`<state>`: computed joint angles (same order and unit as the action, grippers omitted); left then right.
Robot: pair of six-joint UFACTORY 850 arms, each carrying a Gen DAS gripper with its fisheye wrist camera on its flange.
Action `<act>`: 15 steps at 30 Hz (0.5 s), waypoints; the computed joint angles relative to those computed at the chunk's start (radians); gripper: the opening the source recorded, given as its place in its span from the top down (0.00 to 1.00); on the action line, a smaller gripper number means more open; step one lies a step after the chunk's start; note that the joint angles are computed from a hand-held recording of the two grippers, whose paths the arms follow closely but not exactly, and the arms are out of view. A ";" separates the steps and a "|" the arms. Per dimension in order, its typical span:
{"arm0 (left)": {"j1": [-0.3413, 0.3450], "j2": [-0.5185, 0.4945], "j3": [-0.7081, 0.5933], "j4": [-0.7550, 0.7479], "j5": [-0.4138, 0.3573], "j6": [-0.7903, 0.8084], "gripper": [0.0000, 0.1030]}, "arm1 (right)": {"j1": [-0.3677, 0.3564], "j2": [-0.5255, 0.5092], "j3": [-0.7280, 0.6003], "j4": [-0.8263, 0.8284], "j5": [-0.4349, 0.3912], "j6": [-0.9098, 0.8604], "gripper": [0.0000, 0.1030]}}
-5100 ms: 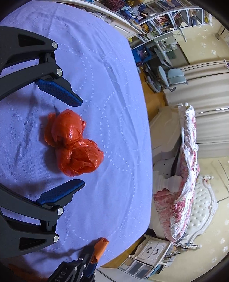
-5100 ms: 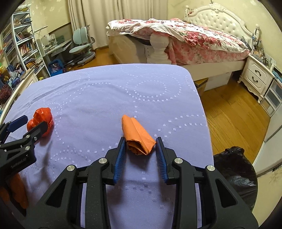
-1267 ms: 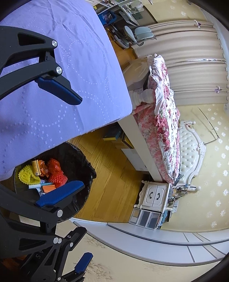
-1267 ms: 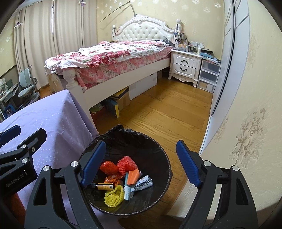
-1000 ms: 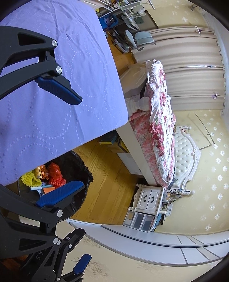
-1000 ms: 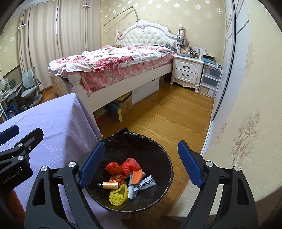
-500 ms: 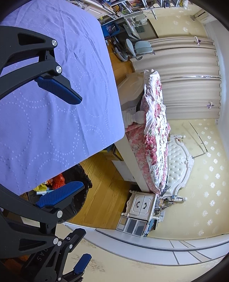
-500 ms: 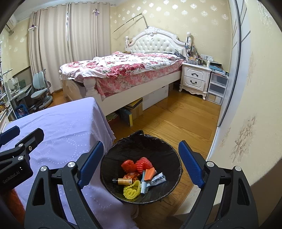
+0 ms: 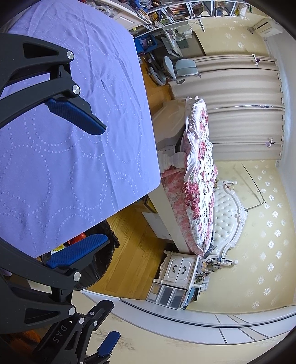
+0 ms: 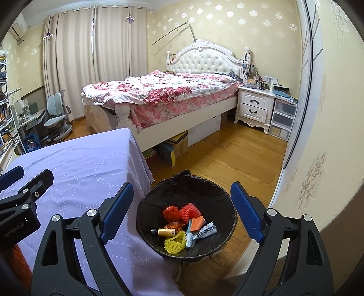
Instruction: Collect trash
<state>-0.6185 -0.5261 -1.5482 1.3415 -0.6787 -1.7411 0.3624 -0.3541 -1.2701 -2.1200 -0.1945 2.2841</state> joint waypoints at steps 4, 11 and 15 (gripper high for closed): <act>-0.001 0.003 0.006 0.009 -0.004 -0.007 0.14 | 0.001 0.002 0.003 0.000 -0.002 -0.001 0.17; -0.001 0.006 0.010 0.008 -0.002 -0.008 0.14 | 0.001 0.000 0.002 -0.007 -0.002 0.008 0.17; -0.002 0.011 0.018 0.013 -0.002 -0.015 0.14 | 0.003 0.003 0.004 0.009 -0.003 -0.006 0.17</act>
<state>-0.6204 -0.5153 -1.5302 1.3548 -0.6810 -1.7564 0.3653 -0.3511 -1.2663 -2.1110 -0.1978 2.2780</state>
